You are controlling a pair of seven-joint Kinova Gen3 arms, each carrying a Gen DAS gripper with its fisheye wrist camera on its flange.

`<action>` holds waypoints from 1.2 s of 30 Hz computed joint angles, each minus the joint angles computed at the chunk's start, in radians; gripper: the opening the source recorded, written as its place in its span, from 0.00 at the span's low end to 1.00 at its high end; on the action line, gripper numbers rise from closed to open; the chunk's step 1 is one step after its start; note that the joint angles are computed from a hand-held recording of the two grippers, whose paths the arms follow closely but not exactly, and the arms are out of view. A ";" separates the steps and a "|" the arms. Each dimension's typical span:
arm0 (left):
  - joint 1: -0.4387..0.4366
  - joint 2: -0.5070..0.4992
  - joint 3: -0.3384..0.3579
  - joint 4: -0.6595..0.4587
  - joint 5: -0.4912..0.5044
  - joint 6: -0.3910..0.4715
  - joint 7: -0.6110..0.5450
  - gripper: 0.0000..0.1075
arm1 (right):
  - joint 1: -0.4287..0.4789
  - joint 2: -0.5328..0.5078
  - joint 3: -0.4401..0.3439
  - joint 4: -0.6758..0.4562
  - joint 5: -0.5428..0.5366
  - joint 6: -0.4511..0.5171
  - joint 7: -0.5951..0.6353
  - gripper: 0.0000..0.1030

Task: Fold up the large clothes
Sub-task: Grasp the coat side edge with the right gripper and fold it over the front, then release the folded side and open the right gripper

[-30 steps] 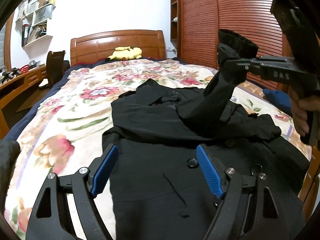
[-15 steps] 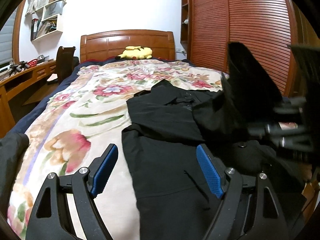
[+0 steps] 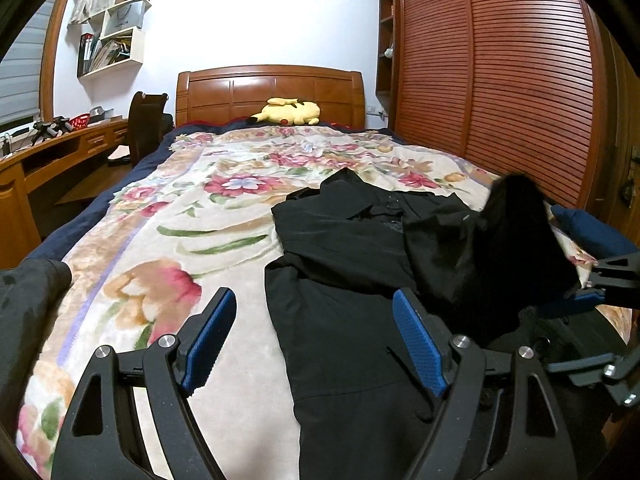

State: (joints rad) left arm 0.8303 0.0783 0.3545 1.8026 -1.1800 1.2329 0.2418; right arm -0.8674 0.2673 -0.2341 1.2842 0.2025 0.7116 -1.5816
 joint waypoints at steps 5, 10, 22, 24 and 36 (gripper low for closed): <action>0.013 0.007 0.005 -0.007 -0.010 0.020 -0.002 0.76 | 0.004 -0.050 -0.001 0.067 0.046 -0.042 -0.033 0.54; 0.014 0.007 0.002 -0.008 -0.009 0.018 0.003 0.76 | -0.052 -0.055 0.051 0.100 0.201 -0.048 -0.212 0.54; 0.045 -0.009 0.019 0.020 -0.057 0.109 0.086 0.76 | -0.130 0.042 0.124 0.090 0.523 0.011 -0.601 0.54; 0.042 -0.024 0.024 0.035 -0.064 0.112 0.109 0.76 | -0.134 0.064 0.135 0.074 0.544 0.028 -0.639 0.54; -0.059 -0.035 0.006 0.021 0.093 -0.122 -0.082 0.76 | -0.126 0.114 0.147 0.044 0.491 0.057 -0.728 0.54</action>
State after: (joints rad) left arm 0.7712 0.0432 0.3600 1.8237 -1.0870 1.1113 0.1598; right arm -0.9934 0.3812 -0.0867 1.3280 0.6938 0.7691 -2.3091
